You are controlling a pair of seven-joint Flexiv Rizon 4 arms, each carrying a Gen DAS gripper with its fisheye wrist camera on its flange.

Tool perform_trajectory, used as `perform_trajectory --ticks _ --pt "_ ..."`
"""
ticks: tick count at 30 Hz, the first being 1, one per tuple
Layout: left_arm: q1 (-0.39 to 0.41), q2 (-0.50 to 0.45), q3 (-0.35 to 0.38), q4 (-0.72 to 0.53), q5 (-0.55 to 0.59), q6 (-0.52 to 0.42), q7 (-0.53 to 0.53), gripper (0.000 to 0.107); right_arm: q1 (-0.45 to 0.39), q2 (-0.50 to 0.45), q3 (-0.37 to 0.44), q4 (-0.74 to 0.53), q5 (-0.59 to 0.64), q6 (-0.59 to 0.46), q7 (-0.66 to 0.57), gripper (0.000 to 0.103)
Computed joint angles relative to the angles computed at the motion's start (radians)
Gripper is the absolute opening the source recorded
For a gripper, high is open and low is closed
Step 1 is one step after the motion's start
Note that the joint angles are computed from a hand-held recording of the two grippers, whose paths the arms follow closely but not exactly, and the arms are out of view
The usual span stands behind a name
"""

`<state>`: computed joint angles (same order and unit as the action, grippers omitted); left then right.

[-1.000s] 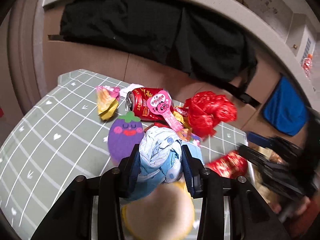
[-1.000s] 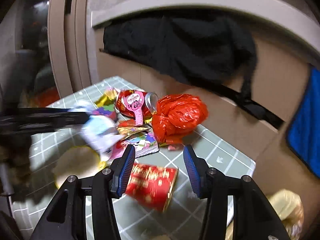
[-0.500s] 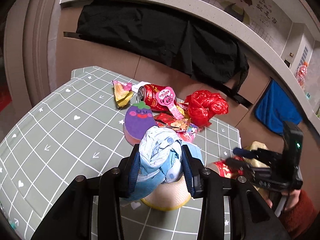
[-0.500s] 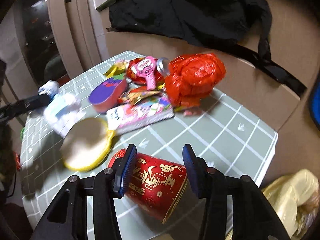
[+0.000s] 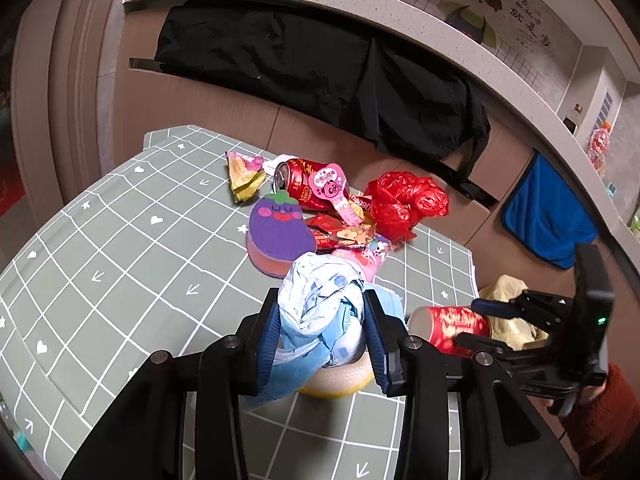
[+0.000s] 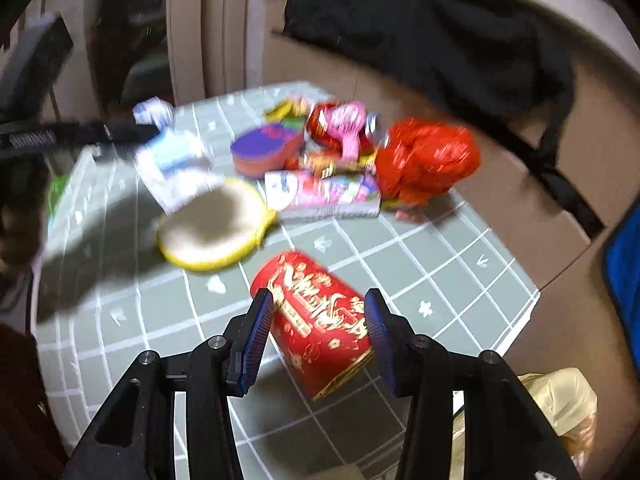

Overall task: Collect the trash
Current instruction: 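Grasp the red paper cup with the right tool while the left tool holds the tissue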

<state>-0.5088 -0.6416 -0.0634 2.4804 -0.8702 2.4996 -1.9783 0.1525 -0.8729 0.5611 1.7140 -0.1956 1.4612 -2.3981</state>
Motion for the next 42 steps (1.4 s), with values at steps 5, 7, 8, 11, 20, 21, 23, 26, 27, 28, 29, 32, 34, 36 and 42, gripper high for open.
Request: perform_trajectory --ticks 5,7,8,11,20,21,23,26,27,28,29,32,34,36,42 --pt "-0.002 -0.001 -0.001 -0.009 -0.010 -0.017 0.013 0.041 0.025 -0.015 -0.031 -0.016 -0.006 0.009 0.008 0.058" --pt "-0.001 -0.004 0.000 -0.018 -0.010 -0.025 0.022 0.041 0.071 -0.015 -0.092 -0.004 -0.021 0.066 0.030 0.060" --pt "-0.005 -0.006 0.001 -0.026 -0.016 -0.030 0.033 0.041 0.074 -0.018 -0.098 -0.001 -0.031 0.078 0.037 0.061" --pt "-0.017 -0.012 0.003 -0.049 -0.046 -0.044 0.069 0.041 0.087 -0.020 -0.115 -0.001 -0.051 0.102 0.080 0.060" --pt "-0.055 -0.019 -0.007 -0.109 -0.185 -0.044 0.206 0.041 -0.105 -0.084 0.142 -0.084 0.002 0.024 0.169 0.046" --pt "-0.049 -0.018 -0.012 -0.110 -0.182 -0.043 0.207 0.041 -0.114 -0.088 0.157 -0.088 0.006 0.017 0.156 0.046" --pt "-0.040 -0.015 -0.016 -0.111 -0.180 -0.039 0.208 0.041 -0.104 -0.085 0.148 -0.091 0.021 0.019 0.157 0.046" --pt "-0.038 -0.016 -0.023 -0.111 -0.191 -0.030 0.218 0.041 -0.110 -0.093 0.157 -0.106 0.050 -0.004 0.163 0.046" --pt "-0.034 -0.016 -0.026 -0.110 -0.188 -0.032 0.216 0.041 -0.118 -0.097 0.168 -0.109 0.064 -0.008 0.161 0.046" --pt "-0.033 -0.014 -0.028 -0.109 -0.188 -0.034 0.217 0.041 -0.126 -0.101 0.177 -0.112 0.074 -0.010 0.155 0.046" --pt "-0.031 -0.014 -0.030 -0.110 -0.185 -0.037 0.218 0.041 -0.134 -0.105 0.188 -0.113 0.088 -0.007 0.151 0.046" --pt "-0.031 -0.022 -0.029 -0.118 -0.177 -0.034 0.223 0.041 -0.146 -0.108 0.202 -0.111 0.110 0.014 0.140 0.046" --pt "-0.033 -0.028 -0.028 -0.128 -0.180 -0.032 0.234 0.041 -0.147 -0.106 0.204 -0.103 0.115 0.040 0.139 0.046" --pt "-0.035 -0.032 -0.028 -0.141 -0.187 -0.031 0.249 0.041 -0.148 -0.103 0.206 -0.094 0.111 0.072 0.146 0.045" --pt "-0.038 -0.032 -0.030 -0.167 -0.208 -0.022 0.304 0.041 -0.178 -0.120 0.239 -0.082 0.056 0.127 0.188 0.045"
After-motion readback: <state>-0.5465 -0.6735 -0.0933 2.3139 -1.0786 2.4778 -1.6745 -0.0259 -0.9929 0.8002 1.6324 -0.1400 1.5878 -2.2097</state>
